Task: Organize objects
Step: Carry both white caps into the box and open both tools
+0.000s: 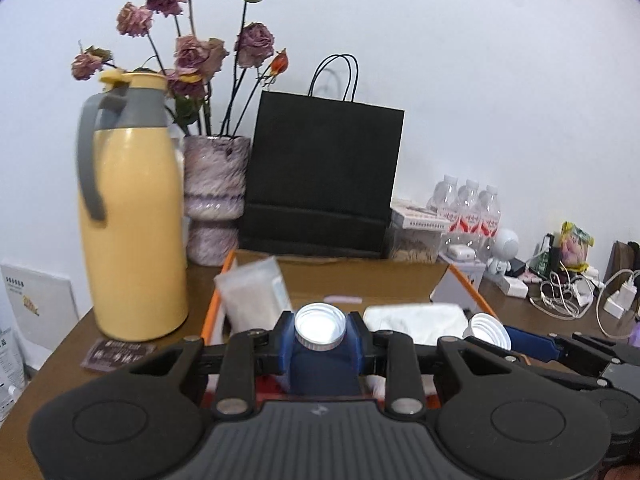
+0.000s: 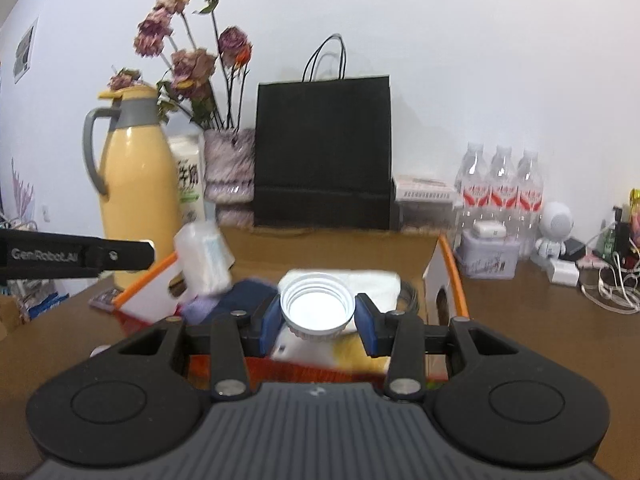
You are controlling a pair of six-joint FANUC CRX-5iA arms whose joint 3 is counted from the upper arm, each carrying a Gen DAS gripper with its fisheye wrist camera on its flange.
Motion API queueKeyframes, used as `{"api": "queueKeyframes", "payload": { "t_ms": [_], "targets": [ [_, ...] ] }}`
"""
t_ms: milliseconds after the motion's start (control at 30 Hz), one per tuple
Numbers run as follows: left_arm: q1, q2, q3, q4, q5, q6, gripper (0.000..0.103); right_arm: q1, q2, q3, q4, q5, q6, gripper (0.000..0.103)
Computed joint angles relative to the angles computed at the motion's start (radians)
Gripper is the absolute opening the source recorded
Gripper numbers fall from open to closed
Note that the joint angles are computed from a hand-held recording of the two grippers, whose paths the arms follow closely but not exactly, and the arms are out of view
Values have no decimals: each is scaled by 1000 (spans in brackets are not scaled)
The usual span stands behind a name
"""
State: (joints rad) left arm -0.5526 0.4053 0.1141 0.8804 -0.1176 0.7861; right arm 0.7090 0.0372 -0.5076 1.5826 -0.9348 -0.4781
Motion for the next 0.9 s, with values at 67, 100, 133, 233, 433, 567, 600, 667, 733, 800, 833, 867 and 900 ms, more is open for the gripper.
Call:
{"api": "queueKeyframes", "payload": {
  "t_ms": [67, 100, 133, 233, 433, 567, 600, 667, 733, 800, 833, 867, 900],
  "targets": [
    [7, 41, 72, -93, -23, 96, 26, -39, 7, 7, 32, 34, -20, 40],
    [12, 62, 115, -168, -36, 170, 26, -57, 12, 12, 47, 47, -29, 40],
    [17, 85, 161, -244, -52, 245, 26, -72, 19, 16, 61, 56, -35, 40],
    [24, 150, 280, -389, -94, 400, 26, -125, 44, 32, 124, 86, -55, 40],
    [32, 265, 491, -539, -186, 530, 26, -219, 68, 56, 204, 176, -61, 40],
    [34, 318, 565, -515, -203, 487, 26, -245, 77, 76, 190, 203, -19, 40],
    [33, 329, 580, -517, -203, 479, 26, -249, 80, 80, 181, 206, -6, 40],
    [31, 348, 613, -528, -213, 471, 27, -256, 84, 89, 156, 220, 15, 41],
    [29, 363, 641, -545, -227, 469, 27, -263, 89, 96, 138, 235, 36, 41],
    [26, 368, 653, -570, -221, 475, 32, -259, 98, 106, 107, 227, 69, 47],
    [24, 369, 661, -599, -219, 496, 47, -256, 103, 112, 88, 219, 81, 62],
    [22, 366, 657, -618, -203, 508, 56, -252, 107, 117, 74, 207, 89, 70],
    [20, 363, 651, -631, -183, 514, 72, -249, 111, 121, 63, 198, 100, 82]
  ]
}}
